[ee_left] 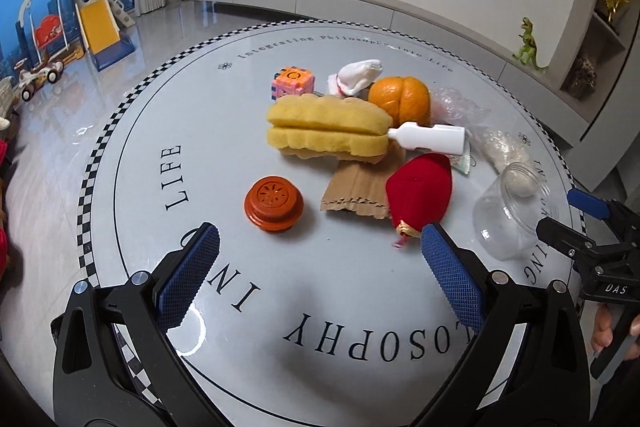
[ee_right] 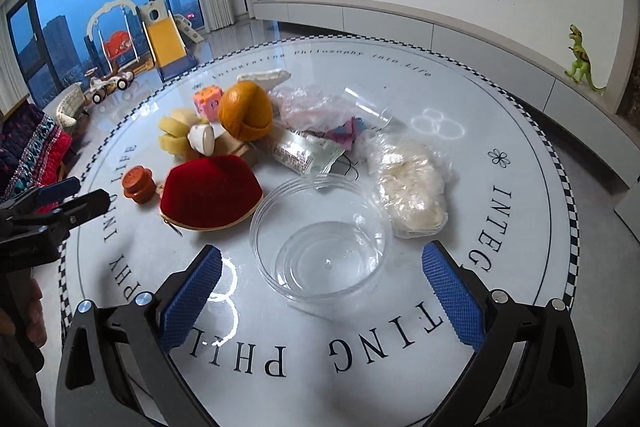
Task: Collect trash
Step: 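Grasp the red cushion with the left tool while the right tool grasps the clear bowl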
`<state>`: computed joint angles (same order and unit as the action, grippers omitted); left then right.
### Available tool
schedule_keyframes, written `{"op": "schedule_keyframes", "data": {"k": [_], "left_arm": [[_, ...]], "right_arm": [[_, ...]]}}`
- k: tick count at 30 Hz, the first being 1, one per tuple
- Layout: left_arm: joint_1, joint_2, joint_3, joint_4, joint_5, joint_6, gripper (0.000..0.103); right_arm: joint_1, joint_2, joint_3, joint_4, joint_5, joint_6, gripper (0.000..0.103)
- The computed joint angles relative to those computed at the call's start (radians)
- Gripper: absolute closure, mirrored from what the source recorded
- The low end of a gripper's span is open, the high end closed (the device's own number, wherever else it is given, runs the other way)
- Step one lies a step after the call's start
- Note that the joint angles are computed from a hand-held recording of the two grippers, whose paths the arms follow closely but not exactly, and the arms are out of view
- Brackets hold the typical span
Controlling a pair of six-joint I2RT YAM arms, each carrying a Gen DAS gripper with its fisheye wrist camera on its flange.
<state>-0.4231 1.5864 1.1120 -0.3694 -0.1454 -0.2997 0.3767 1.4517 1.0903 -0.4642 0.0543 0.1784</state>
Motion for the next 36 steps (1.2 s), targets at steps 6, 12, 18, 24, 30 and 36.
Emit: {"op": "schedule_keyframes", "data": {"k": [6, 12, 18, 24, 30, 36], "left_arm": [[-0.063, 0.025, 0.035, 0.005, -0.015, 0.015, 0.005], [-0.098, 0.113, 0.11, 0.007, -0.031, 0.046, 0.005], [-0.115, 0.199, 0.178, 0.015, -0.024, 0.083, 0.005], [-0.133, 0.262, 0.228, 0.022, -0.041, 0.126, 0.008], [-0.131, 0.323, 0.274, 0.006, -0.013, 0.142, 0.047], [-0.125, 0.274, 0.208, 0.049, 0.018, 0.131, 0.05]], "right_arm": [[-0.068, -0.019, 0.005, -0.009, -0.047, 0.028, 0.003], [-0.093, 0.124, 0.114, -0.055, -0.05, 0.063, 0.028], [-0.097, 0.237, 0.172, -0.108, -0.06, 0.072, 0.063], [-0.146, 0.202, 0.121, -0.077, -0.145, 0.08, 0.093], [-0.171, 0.17, 0.084, -0.061, -0.17, 0.066, 0.093], [-0.145, 0.138, 0.076, -0.061, -0.159, 0.075, 0.093]]}}
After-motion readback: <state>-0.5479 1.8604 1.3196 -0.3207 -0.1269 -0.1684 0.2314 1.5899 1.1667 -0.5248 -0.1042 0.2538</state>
